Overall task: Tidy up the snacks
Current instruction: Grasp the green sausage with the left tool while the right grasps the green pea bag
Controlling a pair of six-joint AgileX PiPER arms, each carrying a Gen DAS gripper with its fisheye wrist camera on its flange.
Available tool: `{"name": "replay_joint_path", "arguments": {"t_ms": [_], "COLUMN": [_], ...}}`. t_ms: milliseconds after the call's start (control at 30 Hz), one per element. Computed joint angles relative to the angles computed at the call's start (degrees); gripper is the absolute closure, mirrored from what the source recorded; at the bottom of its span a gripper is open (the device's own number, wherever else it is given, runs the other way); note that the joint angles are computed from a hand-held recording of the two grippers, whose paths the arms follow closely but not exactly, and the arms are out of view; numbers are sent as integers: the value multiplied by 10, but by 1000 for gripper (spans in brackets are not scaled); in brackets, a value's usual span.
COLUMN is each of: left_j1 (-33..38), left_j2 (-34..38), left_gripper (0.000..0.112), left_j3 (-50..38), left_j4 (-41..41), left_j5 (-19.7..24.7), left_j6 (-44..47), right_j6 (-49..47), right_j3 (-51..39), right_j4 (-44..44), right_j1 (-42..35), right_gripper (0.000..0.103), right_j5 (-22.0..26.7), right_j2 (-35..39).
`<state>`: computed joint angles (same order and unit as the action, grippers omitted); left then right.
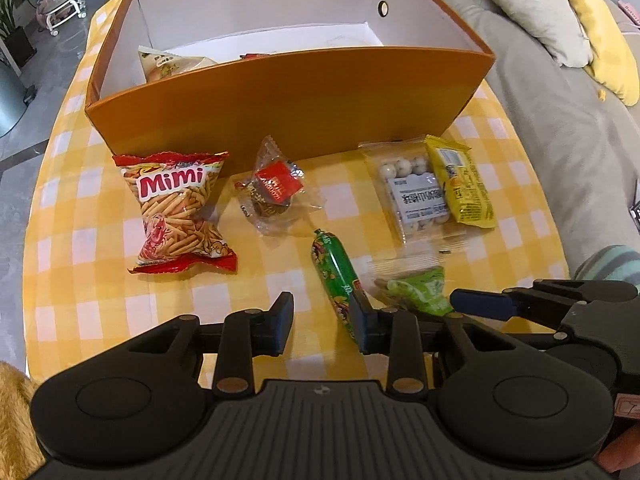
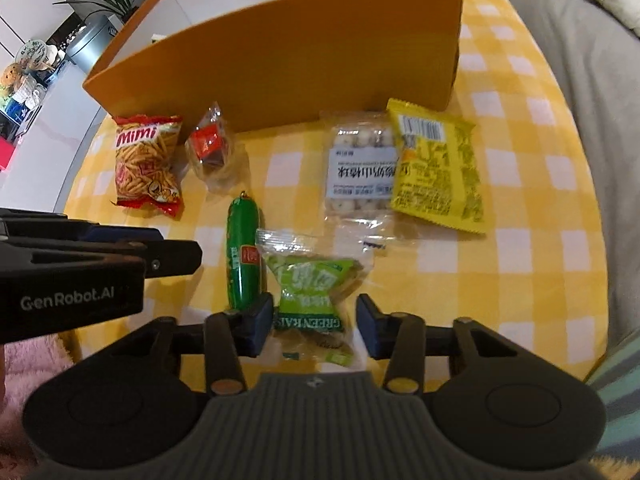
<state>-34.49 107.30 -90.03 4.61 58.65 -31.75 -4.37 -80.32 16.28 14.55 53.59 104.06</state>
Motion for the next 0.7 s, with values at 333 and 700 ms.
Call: {"name": "replay_joint_path", "arguments": {"t_ms": [333, 700], "left_j1": [4, 6], "left_j2": [28, 82], "left_gripper": [75, 69], "left_j3": [-24, -69], "left_j4": [-12, -43], "left_j5": [7, 26], "left_j6": [14, 11], "right_j6": [13, 25], "right_j3": [0, -8], "right_j4": [-13, -14], "right_j1": [0, -17], "right_gripper": [74, 74], "right_j5": [5, 20], "right_j2": [-6, -1]}}
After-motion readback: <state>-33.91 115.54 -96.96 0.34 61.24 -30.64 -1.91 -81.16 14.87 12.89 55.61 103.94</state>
